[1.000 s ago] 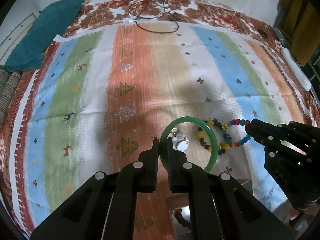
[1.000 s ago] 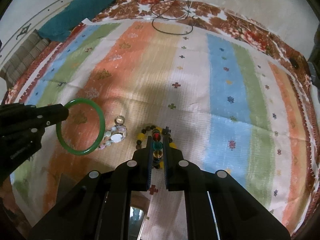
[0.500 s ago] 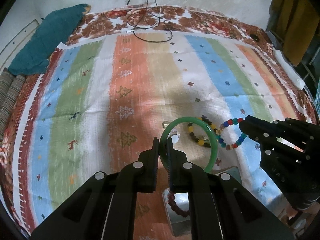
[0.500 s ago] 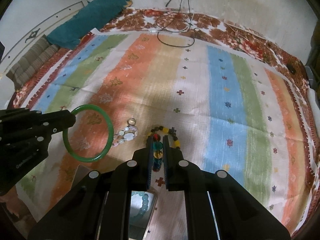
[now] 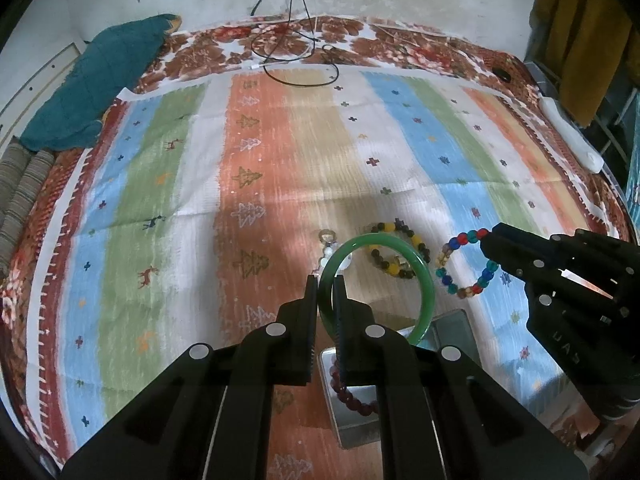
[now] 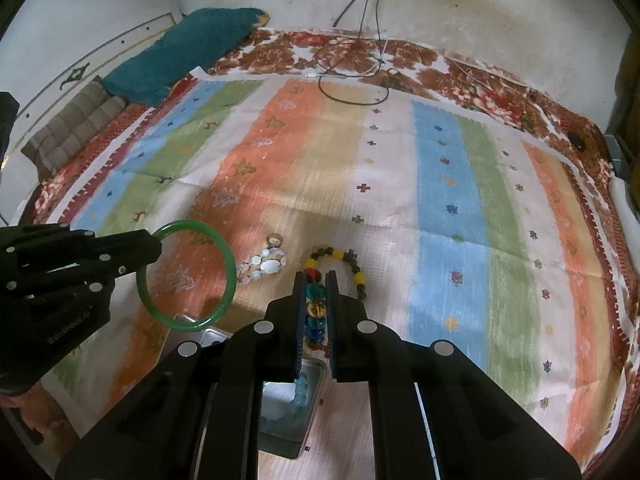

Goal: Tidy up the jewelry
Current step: 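Lift both held pieces and carry them over the silver tin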

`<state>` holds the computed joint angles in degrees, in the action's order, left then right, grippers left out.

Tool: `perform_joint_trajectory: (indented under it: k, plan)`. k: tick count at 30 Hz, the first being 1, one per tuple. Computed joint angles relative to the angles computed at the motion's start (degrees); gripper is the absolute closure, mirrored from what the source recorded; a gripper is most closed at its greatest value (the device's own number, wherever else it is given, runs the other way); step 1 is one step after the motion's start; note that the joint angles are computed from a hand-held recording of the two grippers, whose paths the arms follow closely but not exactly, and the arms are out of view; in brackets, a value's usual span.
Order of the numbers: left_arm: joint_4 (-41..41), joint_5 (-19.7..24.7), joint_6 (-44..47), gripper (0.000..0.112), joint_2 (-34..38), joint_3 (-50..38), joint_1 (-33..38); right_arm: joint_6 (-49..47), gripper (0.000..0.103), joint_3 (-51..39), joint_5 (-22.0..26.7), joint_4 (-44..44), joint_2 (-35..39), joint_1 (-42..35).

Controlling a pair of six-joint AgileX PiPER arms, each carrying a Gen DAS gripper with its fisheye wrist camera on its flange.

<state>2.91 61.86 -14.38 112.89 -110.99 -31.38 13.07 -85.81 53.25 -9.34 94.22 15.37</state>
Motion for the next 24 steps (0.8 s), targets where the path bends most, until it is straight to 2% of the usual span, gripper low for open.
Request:
perform_joint_trajectory:
  k: [24]
  plan:
    - [3.17, -6.62, -3.75, 0.105, -11.19, 16.45, -2.97, 2.10, 0.093, 10.55, -1.95, 1.00, -9.85, 2.86]
